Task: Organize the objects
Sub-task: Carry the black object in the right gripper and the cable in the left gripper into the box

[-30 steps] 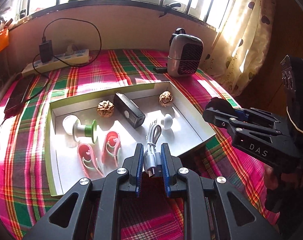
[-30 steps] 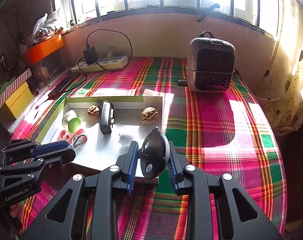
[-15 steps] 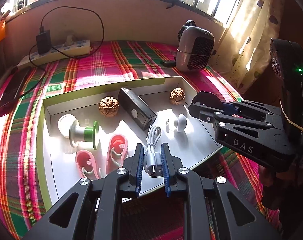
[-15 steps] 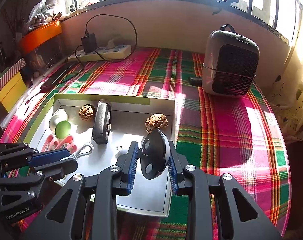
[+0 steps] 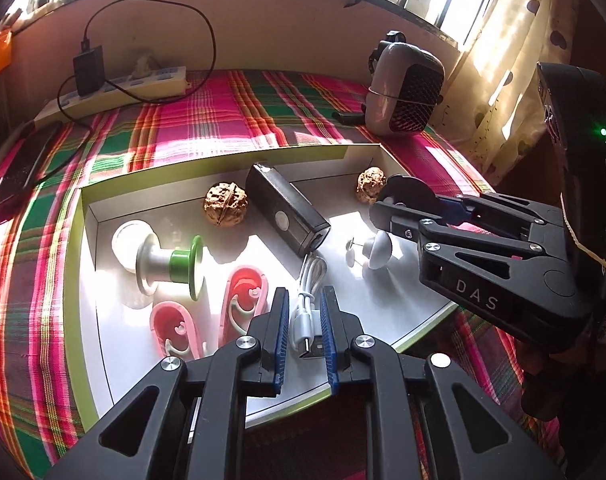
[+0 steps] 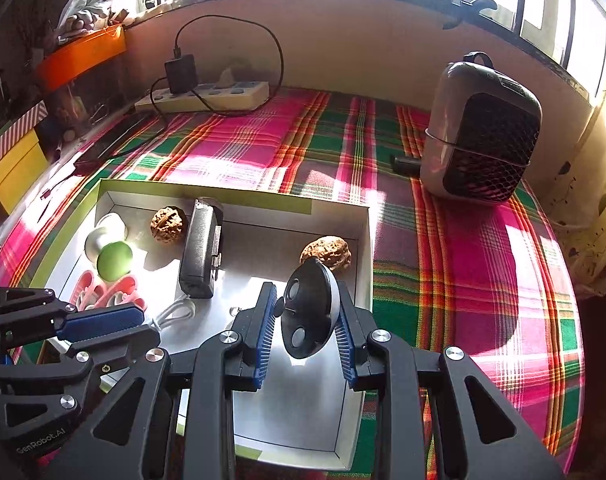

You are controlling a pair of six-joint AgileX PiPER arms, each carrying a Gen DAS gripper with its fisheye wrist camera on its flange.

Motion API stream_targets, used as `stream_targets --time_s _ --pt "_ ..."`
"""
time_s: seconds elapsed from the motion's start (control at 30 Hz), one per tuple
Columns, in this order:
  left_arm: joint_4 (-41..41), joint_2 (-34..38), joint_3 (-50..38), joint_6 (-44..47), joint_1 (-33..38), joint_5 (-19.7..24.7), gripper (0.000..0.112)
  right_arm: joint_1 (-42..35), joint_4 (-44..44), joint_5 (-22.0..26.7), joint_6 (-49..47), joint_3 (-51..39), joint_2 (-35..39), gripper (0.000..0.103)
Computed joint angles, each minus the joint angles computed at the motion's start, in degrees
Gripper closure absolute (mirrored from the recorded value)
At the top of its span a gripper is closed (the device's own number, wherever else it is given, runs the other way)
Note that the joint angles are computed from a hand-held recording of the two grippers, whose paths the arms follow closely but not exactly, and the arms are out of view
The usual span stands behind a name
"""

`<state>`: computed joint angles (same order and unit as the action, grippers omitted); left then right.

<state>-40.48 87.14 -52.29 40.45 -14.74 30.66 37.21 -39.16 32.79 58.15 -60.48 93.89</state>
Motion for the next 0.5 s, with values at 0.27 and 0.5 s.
stream_targets --time_s 0.27,0.5 --pt "-0.67 0.27 0.04 0.81 0.34 -0.21 0.098 -0.5 2.81 -2.75 -1.54 0.0 0.81 0.074" --pt "-0.48 0.3 -0.06 0.84 0.22 -0.21 0.098 -1.05 5.1 -4.46 -3.86 -0.56 1.66 0.074"
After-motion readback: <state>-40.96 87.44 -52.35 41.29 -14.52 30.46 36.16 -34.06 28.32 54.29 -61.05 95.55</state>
